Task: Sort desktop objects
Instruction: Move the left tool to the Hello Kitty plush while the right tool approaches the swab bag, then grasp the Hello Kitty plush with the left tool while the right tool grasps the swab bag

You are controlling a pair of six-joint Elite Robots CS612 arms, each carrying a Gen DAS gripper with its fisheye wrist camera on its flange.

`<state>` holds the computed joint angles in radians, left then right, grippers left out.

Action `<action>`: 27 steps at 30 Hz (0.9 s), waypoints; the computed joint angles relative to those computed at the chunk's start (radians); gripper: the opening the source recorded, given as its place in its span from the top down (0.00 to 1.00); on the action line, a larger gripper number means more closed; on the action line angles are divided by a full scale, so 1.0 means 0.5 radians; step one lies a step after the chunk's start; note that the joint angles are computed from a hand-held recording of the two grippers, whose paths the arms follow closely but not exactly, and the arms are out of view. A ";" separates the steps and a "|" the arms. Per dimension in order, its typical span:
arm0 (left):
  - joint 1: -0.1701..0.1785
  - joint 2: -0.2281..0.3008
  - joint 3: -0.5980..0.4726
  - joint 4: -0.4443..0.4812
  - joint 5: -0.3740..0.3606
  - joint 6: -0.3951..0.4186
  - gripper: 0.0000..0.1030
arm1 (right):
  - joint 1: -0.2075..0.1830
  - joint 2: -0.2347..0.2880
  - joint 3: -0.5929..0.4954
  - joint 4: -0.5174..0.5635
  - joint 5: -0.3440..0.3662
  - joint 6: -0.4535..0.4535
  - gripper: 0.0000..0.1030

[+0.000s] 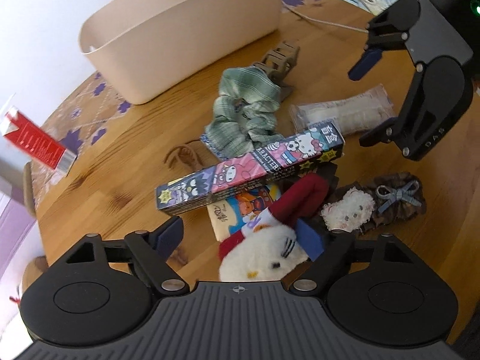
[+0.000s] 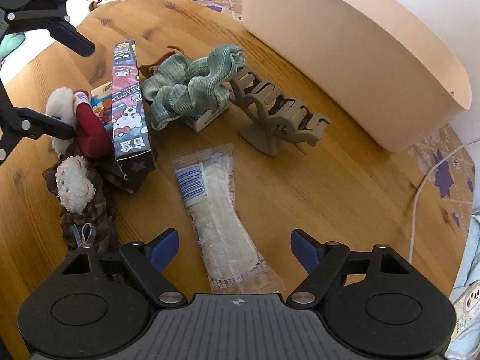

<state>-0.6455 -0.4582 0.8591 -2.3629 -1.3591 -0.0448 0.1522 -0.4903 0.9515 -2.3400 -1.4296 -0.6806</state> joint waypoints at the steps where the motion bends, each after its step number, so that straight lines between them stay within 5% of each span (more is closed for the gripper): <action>1: -0.001 0.006 -0.005 0.000 -0.004 0.029 0.22 | 0.000 0.001 0.000 0.008 -0.002 0.004 0.21; 15: 0.005 -0.007 0.064 -0.006 -0.125 0.179 0.40 | -0.025 -0.035 0.085 0.024 0.122 0.124 0.33; 23: 0.001 -0.033 0.100 -0.014 -0.153 0.217 0.61 | -0.027 -0.062 0.131 -0.002 0.170 0.098 0.70; 27: 0.004 -0.030 0.082 0.012 -0.171 0.197 0.66 | -0.017 -0.039 0.078 0.024 0.158 0.049 0.71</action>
<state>-0.6437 -0.4730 0.8998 -2.3570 -1.4445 0.0539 0.1436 -0.5099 0.9908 -2.3278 -1.3504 -0.6563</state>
